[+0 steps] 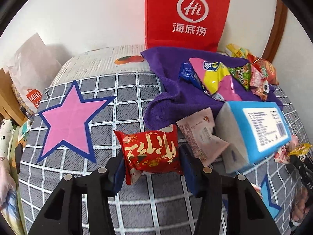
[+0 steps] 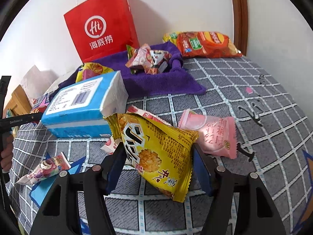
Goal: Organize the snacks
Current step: 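Lower the left gripper onto the red candy pack and grasp it, then carry the cracker bag with the right gripper while the left gripper carries the candy pack to the cloth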
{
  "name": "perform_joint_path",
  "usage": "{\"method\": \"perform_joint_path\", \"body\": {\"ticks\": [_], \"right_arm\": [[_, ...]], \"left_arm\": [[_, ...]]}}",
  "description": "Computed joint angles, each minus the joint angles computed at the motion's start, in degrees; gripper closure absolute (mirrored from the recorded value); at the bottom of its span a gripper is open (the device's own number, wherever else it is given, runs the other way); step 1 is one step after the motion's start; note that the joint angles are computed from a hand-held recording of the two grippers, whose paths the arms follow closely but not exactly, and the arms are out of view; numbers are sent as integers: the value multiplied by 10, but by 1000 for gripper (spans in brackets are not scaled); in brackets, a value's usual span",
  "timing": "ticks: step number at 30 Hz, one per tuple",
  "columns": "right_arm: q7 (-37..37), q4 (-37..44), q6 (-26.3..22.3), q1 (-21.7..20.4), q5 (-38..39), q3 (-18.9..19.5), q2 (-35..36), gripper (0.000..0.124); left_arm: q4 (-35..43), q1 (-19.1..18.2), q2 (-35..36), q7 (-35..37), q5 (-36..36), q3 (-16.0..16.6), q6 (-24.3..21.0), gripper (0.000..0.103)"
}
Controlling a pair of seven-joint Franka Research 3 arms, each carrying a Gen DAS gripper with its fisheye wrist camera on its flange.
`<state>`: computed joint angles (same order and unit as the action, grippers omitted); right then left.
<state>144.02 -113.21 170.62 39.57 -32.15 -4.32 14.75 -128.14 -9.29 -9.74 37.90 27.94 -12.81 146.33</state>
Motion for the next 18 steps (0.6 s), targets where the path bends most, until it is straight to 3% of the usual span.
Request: {"method": "perform_joint_path", "body": {"ticks": [3, 8, 18], "right_arm": [[-5, -13, 14, -2, 4, 5, -20, 59], [40, -5, -7, 5, -72, 2, -50, 59], [16, 49, -68, -48, -76, 65, -56, 59]], "left_arm": [[-4, -2, -16, -1, 1, -3, -3, 54], [-4, -7, -34, 2, -10, -5, 5, 54], [20, -11, -42, 6, -16, -12, 4, 54]]}}
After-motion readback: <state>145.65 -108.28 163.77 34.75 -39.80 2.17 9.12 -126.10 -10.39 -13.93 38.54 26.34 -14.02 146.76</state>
